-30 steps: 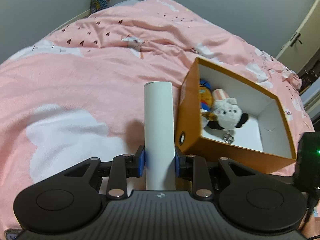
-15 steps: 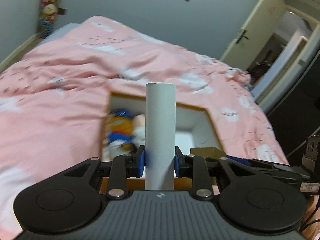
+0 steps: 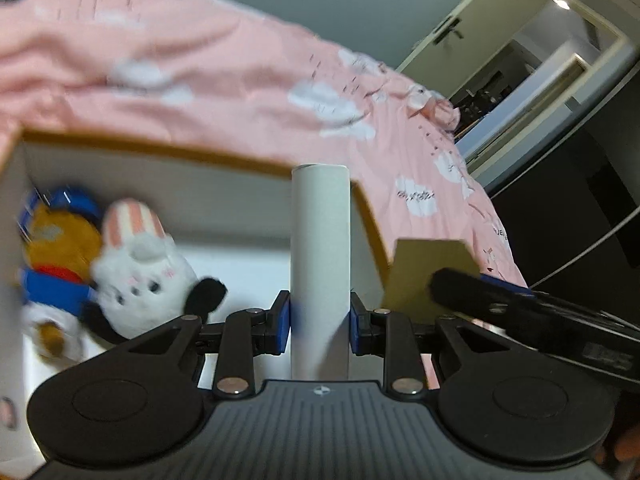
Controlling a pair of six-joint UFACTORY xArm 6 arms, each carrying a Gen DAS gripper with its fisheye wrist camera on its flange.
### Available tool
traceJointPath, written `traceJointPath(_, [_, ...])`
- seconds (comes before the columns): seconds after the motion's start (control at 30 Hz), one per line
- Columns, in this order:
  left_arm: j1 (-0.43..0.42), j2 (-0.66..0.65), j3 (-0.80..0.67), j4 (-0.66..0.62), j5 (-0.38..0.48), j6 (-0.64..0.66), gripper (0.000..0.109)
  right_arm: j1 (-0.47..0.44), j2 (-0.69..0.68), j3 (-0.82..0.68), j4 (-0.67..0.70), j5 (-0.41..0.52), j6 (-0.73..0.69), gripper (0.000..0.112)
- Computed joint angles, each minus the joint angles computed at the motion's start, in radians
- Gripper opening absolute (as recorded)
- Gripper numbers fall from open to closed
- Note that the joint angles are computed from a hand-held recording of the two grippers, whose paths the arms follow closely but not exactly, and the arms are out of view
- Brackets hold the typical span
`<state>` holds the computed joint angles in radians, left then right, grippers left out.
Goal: Organize objects
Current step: 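Lower the white box into the orange box and open the left gripper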
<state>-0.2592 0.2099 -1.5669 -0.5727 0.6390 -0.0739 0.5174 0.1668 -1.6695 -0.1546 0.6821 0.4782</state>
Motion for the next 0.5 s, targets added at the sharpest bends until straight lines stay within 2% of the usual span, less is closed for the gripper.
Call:
traceJointPath(0.2, [0.001, 0.098, -0.056, -0.09, 0.063, -0.024, 0.031, -0.023, 0.04, -0.02, 0.055, -0.007, -0.056, 0.065])
traceJointPath(0.37, [0.025, 0.151, -0.097, -0.144, 0.129, -0.067, 0.031, -0.031, 0.073, -0.054, 0.035, 0.003, -0.051, 0.065])
traceJointPath(0.5, [0.026, 0.188, -0.144, -0.115, 0.181, -0.101, 0.031, -0.043, 0.073, -0.057, 0.093, -0.028, -0.063, 0.065])
